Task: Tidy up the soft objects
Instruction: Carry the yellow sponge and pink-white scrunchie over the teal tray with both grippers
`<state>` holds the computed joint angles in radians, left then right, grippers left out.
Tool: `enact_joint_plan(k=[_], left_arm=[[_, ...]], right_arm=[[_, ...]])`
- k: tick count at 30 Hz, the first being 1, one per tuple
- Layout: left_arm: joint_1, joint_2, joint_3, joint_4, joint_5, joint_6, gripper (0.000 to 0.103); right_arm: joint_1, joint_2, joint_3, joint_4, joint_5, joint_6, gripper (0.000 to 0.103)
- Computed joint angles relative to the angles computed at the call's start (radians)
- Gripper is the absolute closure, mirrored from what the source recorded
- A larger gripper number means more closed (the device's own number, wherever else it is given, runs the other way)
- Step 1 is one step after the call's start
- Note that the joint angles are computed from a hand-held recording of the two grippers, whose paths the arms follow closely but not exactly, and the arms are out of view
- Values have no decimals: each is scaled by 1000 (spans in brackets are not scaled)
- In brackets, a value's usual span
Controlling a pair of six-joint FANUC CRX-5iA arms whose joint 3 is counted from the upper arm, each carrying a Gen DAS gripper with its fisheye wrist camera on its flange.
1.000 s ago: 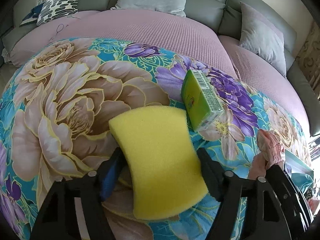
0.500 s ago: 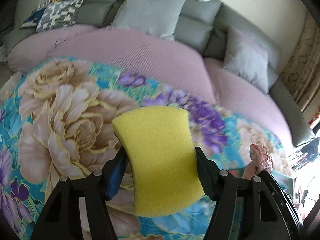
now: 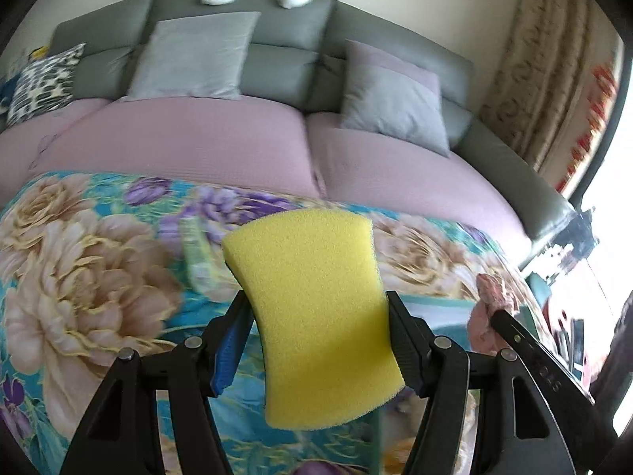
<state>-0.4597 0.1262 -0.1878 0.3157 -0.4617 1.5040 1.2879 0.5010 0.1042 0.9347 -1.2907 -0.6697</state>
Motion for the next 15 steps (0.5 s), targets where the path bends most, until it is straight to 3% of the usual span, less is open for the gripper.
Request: enact_joint_plan(k=[6, 15], left_arm=[[-71, 43, 22, 75, -8, -120, 36], [-151, 112, 79, 77, -52, -180, 35]], right_arm=[[23, -66, -87, -69, -59, -72, 84], [46, -111, -143, -124, -108, -112, 84]])
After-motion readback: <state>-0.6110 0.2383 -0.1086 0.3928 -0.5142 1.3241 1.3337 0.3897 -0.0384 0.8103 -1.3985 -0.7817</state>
